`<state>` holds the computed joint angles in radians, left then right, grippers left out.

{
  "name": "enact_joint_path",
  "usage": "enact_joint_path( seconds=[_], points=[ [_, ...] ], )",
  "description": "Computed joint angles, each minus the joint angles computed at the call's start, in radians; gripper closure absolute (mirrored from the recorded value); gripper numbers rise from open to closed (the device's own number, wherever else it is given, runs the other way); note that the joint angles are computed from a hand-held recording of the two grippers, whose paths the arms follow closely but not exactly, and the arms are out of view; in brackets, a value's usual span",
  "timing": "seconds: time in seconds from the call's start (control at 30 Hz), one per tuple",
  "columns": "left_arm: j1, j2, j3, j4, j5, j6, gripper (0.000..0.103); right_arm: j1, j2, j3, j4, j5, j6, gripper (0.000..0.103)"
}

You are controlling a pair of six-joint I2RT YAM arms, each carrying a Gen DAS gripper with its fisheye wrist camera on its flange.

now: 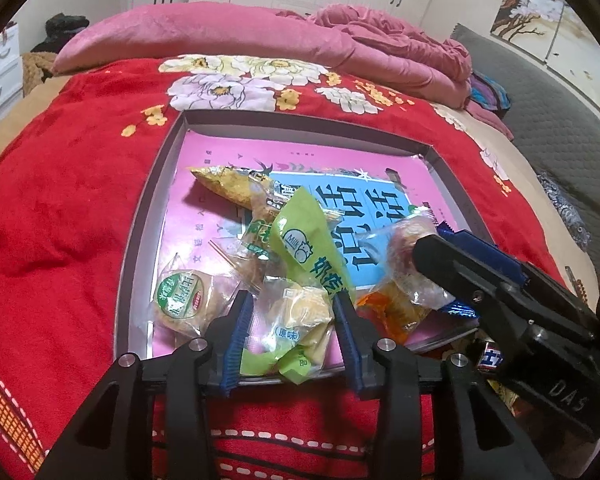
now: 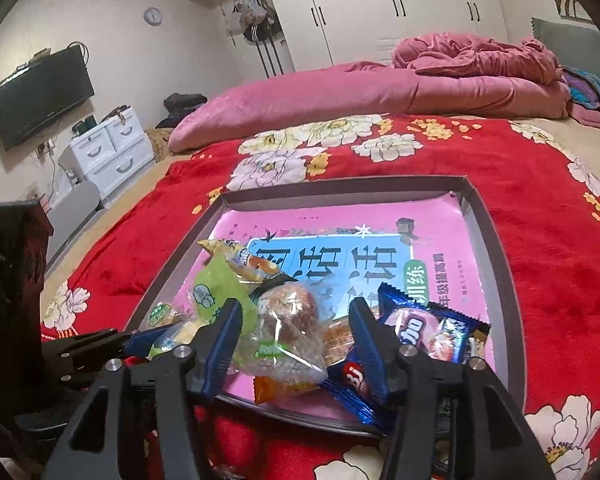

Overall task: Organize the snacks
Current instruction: 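Open left tool to drop green-label bag in tray while right tool releases clear bag, then withdraw both open tools toward the chocolate bar and dark candy on the bedspread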

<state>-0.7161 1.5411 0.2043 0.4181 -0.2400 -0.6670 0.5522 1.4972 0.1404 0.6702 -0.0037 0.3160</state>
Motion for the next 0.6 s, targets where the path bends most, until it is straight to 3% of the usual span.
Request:
enact_joint_path(
  seconds=[0.6],
  points=[
    [-0.040,-0.091,-0.017,-0.047,-0.077,0.001,0.036,-0.035,-0.156,-0.056,-0.054,0.023,0.008,0.039]
  ],
)
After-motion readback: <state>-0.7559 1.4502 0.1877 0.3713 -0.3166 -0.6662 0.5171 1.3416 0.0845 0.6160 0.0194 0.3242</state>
